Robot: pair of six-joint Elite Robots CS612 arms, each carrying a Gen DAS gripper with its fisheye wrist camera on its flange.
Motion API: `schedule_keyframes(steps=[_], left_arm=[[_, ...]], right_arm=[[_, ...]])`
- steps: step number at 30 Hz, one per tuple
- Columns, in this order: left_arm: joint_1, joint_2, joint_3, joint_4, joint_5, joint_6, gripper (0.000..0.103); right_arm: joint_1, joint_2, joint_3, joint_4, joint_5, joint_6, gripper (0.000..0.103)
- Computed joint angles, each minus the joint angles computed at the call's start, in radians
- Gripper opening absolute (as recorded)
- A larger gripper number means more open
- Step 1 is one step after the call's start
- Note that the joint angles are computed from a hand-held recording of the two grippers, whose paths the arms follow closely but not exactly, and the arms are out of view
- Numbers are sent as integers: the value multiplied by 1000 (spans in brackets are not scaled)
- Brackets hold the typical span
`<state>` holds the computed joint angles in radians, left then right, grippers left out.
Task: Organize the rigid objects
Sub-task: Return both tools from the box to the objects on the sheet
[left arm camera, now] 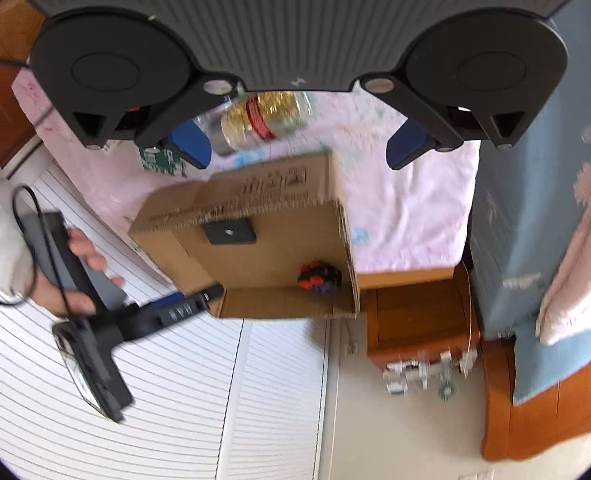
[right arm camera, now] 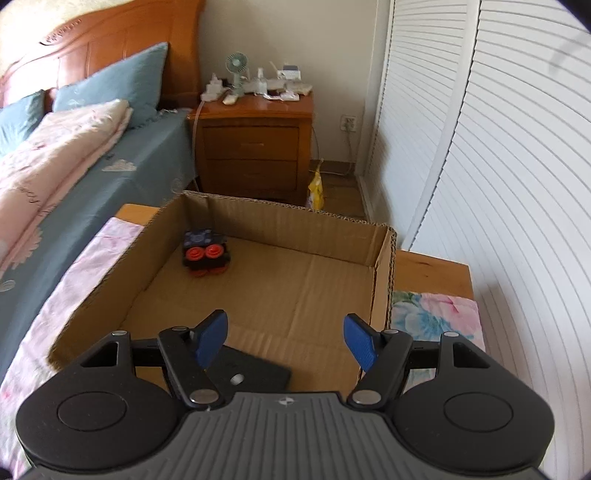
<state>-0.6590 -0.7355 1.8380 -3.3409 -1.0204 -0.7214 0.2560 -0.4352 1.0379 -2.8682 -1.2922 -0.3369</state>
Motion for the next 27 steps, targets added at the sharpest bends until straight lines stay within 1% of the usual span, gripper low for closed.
schedule_keyframes(steps=[1,3,5,7,10,13,17,19,22,24,27], left_arm=[[-3,1,3,7,10,-9,100],[-11,2,8,29,45,-26,100],[-16,3,16,30,51,-31,100],[-13,5,20,25,34,-33,100],[-15,6,27,23,28,-54,101],[-21,6,40,5,24,-69,100],[-27,8,50,-1,8,-77,101],[-35,9,53,0,19,-71,101],[-47,9,56,25,43,-60,101],[-52,9,60,30,52,-53,101],[-56,6,69,46,53,-72,101]], right_arm=[[1,3,-5,-1,-3,8,79],[-2,-1,5,-19,11,19,96],[-8,-14,37,-70,29,33,103],[-16,-32,72,-110,48,53,103],[-25,-61,128,-155,52,83,103],[-33,-93,195,-193,54,88,103],[-41,-128,297,-269,38,66,103],[-47,-139,344,-316,34,57,103],[-57,-153,412,-362,16,48,103],[-63,-158,448,-382,-9,47,103],[-73,-165,496,-391,-37,33,103]])
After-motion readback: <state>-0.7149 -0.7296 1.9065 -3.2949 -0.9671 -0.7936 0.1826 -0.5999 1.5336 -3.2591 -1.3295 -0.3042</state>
